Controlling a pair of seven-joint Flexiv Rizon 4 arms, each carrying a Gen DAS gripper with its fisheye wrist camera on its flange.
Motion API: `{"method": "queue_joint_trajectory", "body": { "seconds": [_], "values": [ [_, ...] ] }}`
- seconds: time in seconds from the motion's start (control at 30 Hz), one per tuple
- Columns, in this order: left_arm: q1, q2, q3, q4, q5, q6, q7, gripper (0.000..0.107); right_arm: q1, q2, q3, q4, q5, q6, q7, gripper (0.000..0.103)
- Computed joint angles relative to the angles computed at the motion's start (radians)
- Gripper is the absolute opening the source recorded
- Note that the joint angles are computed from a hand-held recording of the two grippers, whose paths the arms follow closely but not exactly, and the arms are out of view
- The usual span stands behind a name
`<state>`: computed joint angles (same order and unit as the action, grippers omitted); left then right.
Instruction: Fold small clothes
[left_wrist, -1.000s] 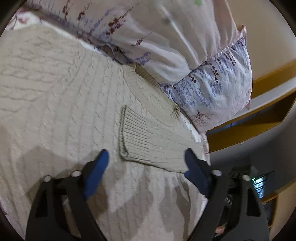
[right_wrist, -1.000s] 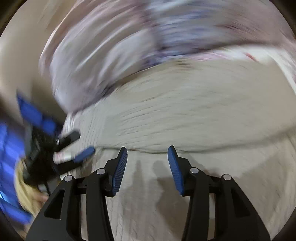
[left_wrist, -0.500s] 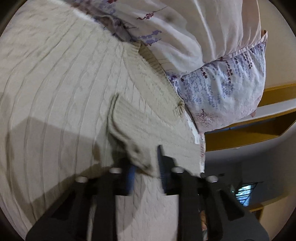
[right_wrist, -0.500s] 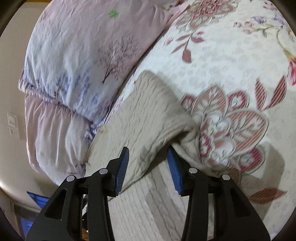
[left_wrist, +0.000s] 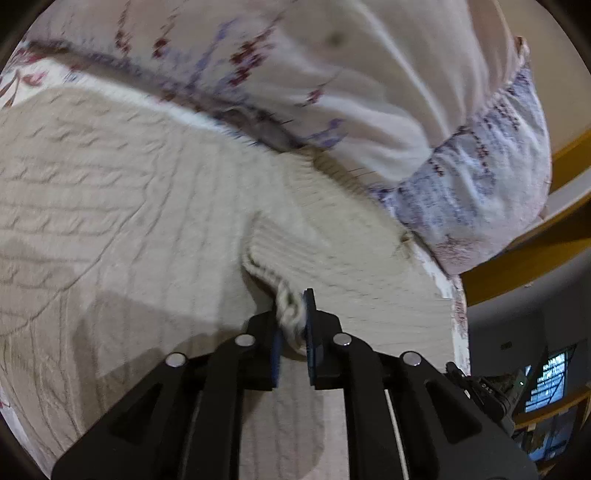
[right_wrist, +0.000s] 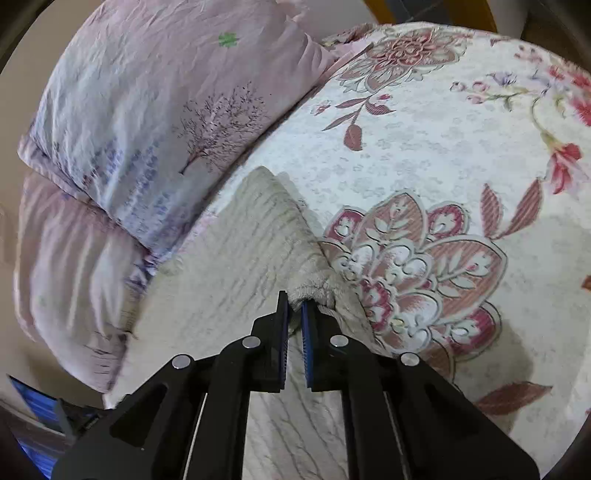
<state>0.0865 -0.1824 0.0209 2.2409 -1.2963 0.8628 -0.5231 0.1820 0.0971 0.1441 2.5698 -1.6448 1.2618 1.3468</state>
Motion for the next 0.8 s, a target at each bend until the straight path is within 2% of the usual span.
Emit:
{"method": "queue_joint_trajectory", "body": {
  "seconds": [0.07, 0.1, 0.13, 0.17, 0.2, 0.23, 0.27, 0.3, 0.4, 0.5, 0.63, 0.8],
  "values": [
    [0.008, 0.004, 0.007, 0.004, 0.010, -0.014, 0.006, 0.014, 0.053, -0.001, 0.065, -0.004, 0.260, -0.093, -0.227, 0.008],
    [0.014, 0.014, 0.015, 0.008, 0.023, -0.026, 0.004, 0.020, 0.074, 0.005, 0.086, -0.007, 0.347, -0.131, -0.294, 0.008],
    [0.021, 0.024, 0.020, 0.014, 0.018, -0.038, 0.015, 0.032, 0.102, 0.011, 0.111, -0.019, 0.447, -0.185, -0.366, 0.014],
    [0.032, 0.042, 0.030, 0.025, 0.001, -0.058, 0.035, 0.038, 0.132, 0.023, 0.138, -0.035, 0.536, -0.249, -0.431, 0.017],
    [0.039, 0.054, 0.038, 0.032, -0.006, -0.069, 0.047, 0.049, 0.150, 0.033, 0.151, -0.048, 0.563, -0.287, -0.460, 0.029],
    [0.057, 0.074, 0.056, 0.044, -0.020, -0.095, 0.068, 0.058, 0.164, 0.039, 0.161, -0.062, 0.569, -0.324, -0.483, 0.042],
    [0.068, 0.088, 0.067, 0.050, -0.031, -0.112, 0.080, 0.061, 0.184, 0.038, 0.174, -0.091, 0.583, -0.380, -0.533, 0.046],
    [0.081, 0.099, 0.081, 0.056, -0.036, -0.129, 0.090, 0.065, 0.196, 0.024, 0.171, -0.119, 0.563, -0.392, -0.605, 0.050],
    [0.127, 0.120, 0.120, 0.070, -0.049, -0.159, 0.107, 0.065, 0.197, -0.061, 0.115, -0.182, 0.484, -0.251, -0.729, 0.051],
    [0.174, 0.131, 0.149, 0.078, -0.070, -0.159, 0.112, 0.065, 0.213, -0.191, 0.078, -0.275, 0.481, -0.144, -0.869, 0.050],
    [0.244, 0.107, 0.180, 0.058, -0.086, -0.131, 0.082, 0.065, 0.271, -0.304, 0.040, -0.380, 0.465, -0.158, -0.973, 0.049],
    [0.319, 0.045, 0.181, 0.012, -0.124, -0.127, 0.029, 0.064, 0.318, -0.368, 0.004, -0.446, 0.468, -0.161, -1.022, 0.049]
  ]
}}
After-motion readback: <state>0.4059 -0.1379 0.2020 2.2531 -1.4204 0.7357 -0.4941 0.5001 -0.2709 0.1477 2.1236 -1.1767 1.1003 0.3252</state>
